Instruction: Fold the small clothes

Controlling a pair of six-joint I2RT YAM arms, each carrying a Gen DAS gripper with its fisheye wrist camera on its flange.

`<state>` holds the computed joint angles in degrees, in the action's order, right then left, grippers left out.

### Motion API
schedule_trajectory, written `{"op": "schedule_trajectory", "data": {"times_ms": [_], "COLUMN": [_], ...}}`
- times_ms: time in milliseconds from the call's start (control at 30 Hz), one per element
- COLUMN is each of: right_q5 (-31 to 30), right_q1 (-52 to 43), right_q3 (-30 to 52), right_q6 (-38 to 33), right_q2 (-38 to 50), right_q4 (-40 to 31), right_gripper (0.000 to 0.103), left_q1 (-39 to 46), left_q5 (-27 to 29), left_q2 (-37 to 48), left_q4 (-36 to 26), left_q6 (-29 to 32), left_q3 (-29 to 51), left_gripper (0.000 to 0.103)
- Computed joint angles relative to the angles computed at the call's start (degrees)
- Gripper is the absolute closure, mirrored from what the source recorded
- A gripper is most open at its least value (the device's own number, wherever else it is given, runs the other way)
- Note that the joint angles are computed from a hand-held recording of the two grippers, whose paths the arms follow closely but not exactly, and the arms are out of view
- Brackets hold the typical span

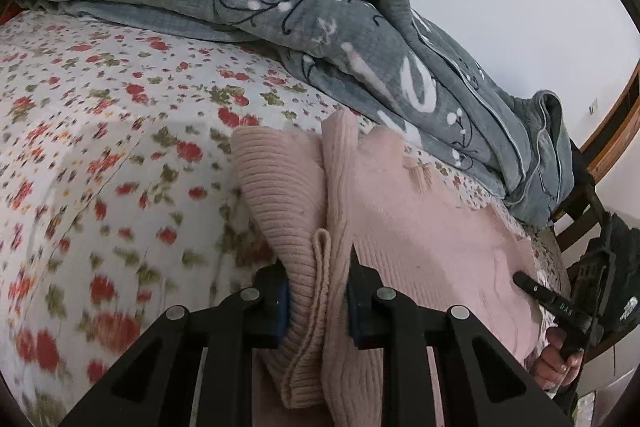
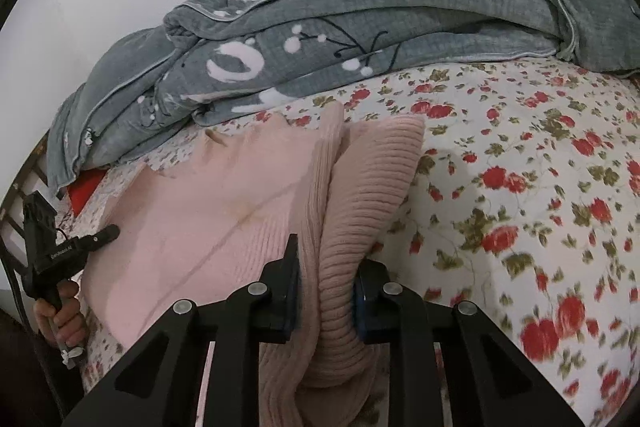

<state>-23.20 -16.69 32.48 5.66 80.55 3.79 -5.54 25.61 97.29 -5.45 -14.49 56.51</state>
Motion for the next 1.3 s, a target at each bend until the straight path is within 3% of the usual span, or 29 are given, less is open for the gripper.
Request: {"op": "schedule_trajectory", "data": {"times_ms": [167, 333, 667, 767, 833, 1000, 1100, 1167, 1300], "right_q5": [-2.76, -3.74, -15.87, -13.60, -12.10, -10.19, -3.20, 1.28, 11.30], "right_q1": [-1.63, -2.86, -15.63, -15.27, -14.59, -15.27, -9.41, -5.06, 6.65], "right_q3": [-4.38, -12.19, -19.42, -21.22, -21.10, -20.13, -18.86, -17.47, -13.24], "right_q6": [1.10, -0.90, -7.59, -7.53, -6.68, -6.51, -4.48, -3.24, -0.25], "right_q2": [-5.55, -19.77, -49.90, -53.23, -53.08, -60.17, -64.88, -63.48, -52.58], "right_q4": [-0.61, -5.74, -32.31, -33.42, -32.36, -34.63, -34.63, -33.11, -26.55], "right_gripper": [0.081, 0.081, 0.081, 0.078, 0.070, 0.063, 0.058, 0.058, 0.058], "left_q1": [0.59, 0.60, 2.51, 1.25, -0.55, -2.44, -3.75, -4.56, -4.08], "left_q5": [0.12, -0.63, 2.17, -1.29, -4.90, -8.51, -11.06, -13.57, -15.25], "left_q2": [-8.44, -16.96, -35.41, -37.18, -37.19, -37.56, -36.66, -36.89, -39.45], "left_q4": [0.99, -0.02, -5.94, -5.94, -5.96, -5.58, -5.17, -5.42, -3.89], "left_q6": [1.55, 2.50, 1.19, 0.63, 0.97, 1.02, 1.27, 1.94, 4.17], "left_q3": [-8.71, -15.55, -27.05, -28.64, -28.39, -27.93, -26.85, -25.84, -25.15], "left_gripper": [0.082, 0.082, 0.080, 0.076, 0.072, 0.050, 0.047, 0.045, 0.044]}}
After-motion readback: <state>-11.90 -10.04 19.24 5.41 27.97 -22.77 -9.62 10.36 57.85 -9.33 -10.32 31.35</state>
